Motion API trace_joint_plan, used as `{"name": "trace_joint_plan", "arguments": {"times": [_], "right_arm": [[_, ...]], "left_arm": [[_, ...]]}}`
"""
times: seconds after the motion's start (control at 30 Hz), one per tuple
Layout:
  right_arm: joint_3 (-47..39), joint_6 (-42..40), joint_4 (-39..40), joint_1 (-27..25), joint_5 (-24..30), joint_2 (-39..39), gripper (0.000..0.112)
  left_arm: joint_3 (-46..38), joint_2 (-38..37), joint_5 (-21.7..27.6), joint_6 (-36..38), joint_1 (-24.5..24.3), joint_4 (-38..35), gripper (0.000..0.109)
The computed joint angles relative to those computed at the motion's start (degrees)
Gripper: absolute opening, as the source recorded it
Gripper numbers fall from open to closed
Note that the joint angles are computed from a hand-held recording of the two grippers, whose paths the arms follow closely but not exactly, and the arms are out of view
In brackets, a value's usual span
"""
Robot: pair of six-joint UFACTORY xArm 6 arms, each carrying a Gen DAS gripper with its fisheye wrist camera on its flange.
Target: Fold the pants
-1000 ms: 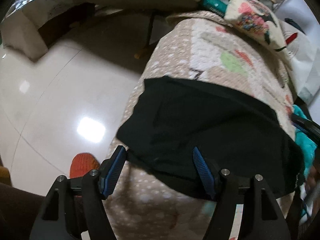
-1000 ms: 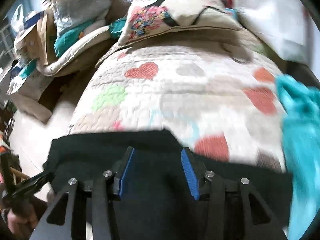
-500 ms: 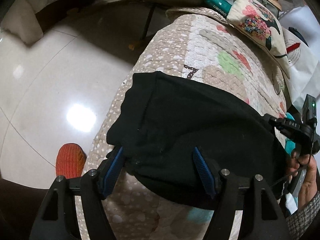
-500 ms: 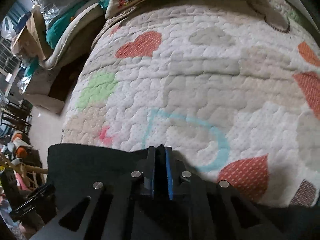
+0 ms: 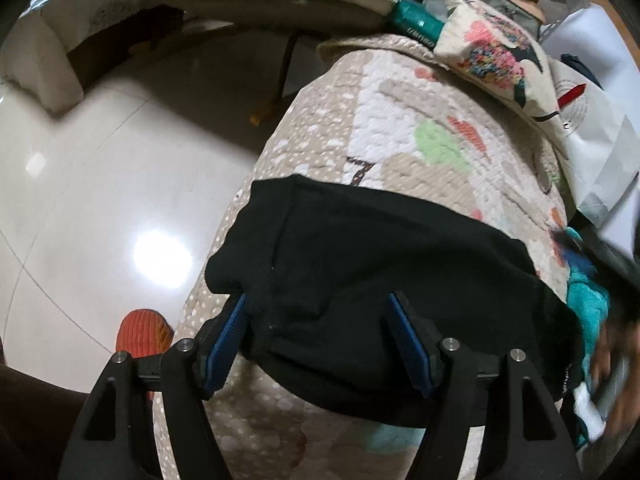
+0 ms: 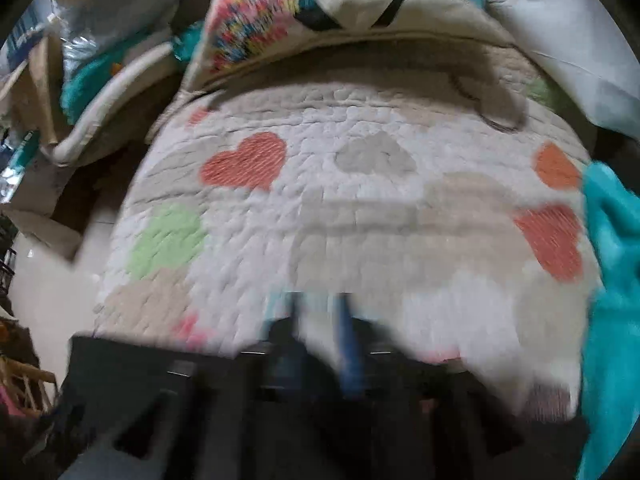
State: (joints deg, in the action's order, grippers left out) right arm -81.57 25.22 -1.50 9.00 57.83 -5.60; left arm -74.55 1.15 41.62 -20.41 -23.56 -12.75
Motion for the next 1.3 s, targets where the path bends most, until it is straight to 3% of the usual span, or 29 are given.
{"name": "trace_joint_plan", "arguments": {"times": [0.03, 0.1, 0.23, 0.3, 0.4, 0.5, 0.63, 0.9, 0.93, 0.97, 1.0, 1.17, 1.3], "right_arm": [[4.96, 0.58, 2.35, 0.27, -1.86, -4.72, 0.073], [14.26, 1.14, 9.54, 1.13, -3.71, -13.90, 0.073], [30.71, 3.33, 26.59, 5.54, -10.71, -26.61, 0.052], [35.17, 3.07, 34.08, 8.79, -16.18, -27.92, 0.050], [35.16, 2.25, 37.89, 13.21, -22.29, -24.00, 0.049], [32.65, 2.83, 40.38, 16.28, -24.01, -18.82, 0.049], [30.27, 6.86, 38.01, 18.58, -26.60, -14.63, 0.050], [33.13, 24.87, 31.57, 18.02, -34.22, -14.30, 0.047], [32.83, 26.12, 30.24, 17.87, -33.46, -14.20, 0.035], [32.15, 27.06, 28.21, 17.67, -31.62, -14.05, 0.010], [31.47, 25.89, 28.36, 17.75, -30.07, -13.78, 0.006], [32.98, 28.05, 23.90, 19.80, -27.53, -17.15, 0.003], [34.25, 26.05, 26.36, 21.82, -24.98, -18.77, 0.004]], "left_arm": [[-0.02, -0.07, 0.05, 0.20, -0.01, -0.24, 0.069], [0.15, -0.22, 0.23, 0.42, 0.07, -1.01, 0.069], [0.46, -0.34, 0.41, -0.05, 1.01, -1.55, 0.069], [0.82, -0.61, 0.11, -1.31, 1.93, -1.21, 0.069], [1.61, -1.43, -0.94, -3.54, 3.22, 1.01, 0.069], [2.34, -2.16, -1.73, -5.59, 4.66, 3.10, 0.069], [2.54, -2.32, -1.04, -4.70, 6.12, -0.08, 0.069], [2.55, -3.13, -1.93, -1.56, 5.18, -2.58, 0.069], [2.65, -3.20, -1.93, -1.56, 5.19, -2.70, 0.069], [2.75, -3.24, -1.79, -1.67, 5.22, -2.83, 0.069], [2.81, -3.25, -1.61, -1.55, 5.27, -3.21, 0.069], [3.29, -3.59, -1.54, -0.93, 4.83, -3.54, 0.069], [3.43, -3.56, -1.65, 1.00, 2.79, -1.79, 0.069]]}}
